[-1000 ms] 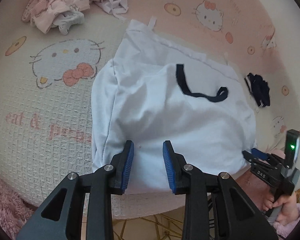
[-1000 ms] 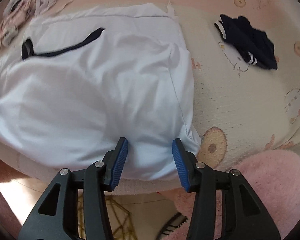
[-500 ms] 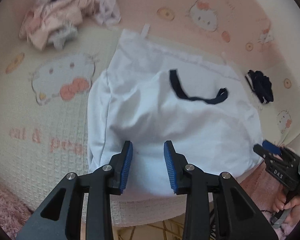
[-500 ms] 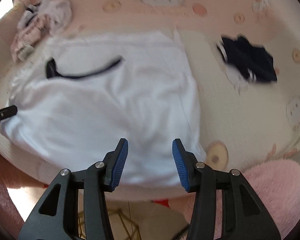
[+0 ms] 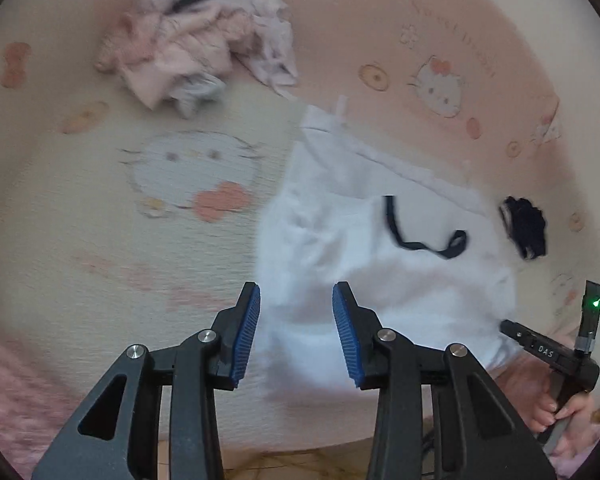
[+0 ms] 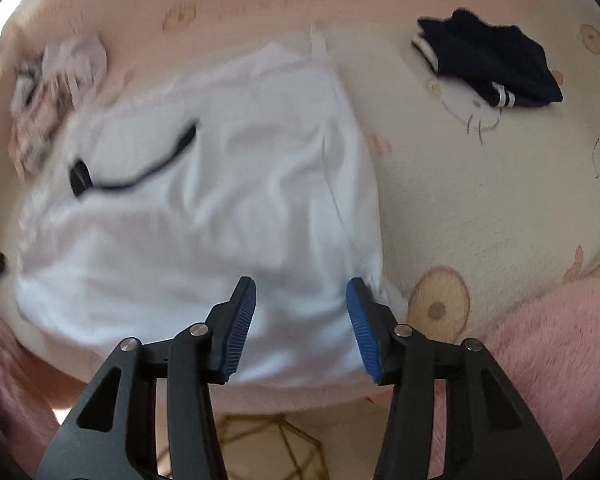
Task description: Fold clothes
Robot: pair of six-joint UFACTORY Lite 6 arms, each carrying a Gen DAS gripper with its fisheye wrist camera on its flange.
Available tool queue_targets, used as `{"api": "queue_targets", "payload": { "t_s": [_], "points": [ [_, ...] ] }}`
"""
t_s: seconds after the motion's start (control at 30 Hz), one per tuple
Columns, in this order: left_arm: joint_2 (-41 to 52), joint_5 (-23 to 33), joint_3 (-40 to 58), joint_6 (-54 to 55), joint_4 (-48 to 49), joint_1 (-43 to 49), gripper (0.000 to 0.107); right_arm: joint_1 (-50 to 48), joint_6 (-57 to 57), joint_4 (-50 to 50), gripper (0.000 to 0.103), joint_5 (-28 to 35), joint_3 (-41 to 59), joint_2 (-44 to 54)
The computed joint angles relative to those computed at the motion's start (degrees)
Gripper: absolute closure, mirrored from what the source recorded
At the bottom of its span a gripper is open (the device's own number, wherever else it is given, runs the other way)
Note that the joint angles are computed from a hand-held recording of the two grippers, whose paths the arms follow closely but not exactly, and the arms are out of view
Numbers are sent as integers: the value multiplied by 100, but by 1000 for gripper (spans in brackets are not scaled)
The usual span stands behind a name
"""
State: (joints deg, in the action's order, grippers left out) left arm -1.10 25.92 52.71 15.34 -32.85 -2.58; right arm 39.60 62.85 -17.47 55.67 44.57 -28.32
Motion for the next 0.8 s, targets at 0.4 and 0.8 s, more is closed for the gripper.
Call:
{"api": "queue_targets", "payload": {
  "t_s": [0.4, 0.8],
  "points": [
    [2628, 1367, 2737, -49, 1523, -839, 65, -671, -2485, 702, 55, -829, 1583, 2428],
    [3030, 1588, 4045, 616, 899, 332, 60, -3558, -5472, 3258, 43, -930, 1354, 1321]
  ]
}}
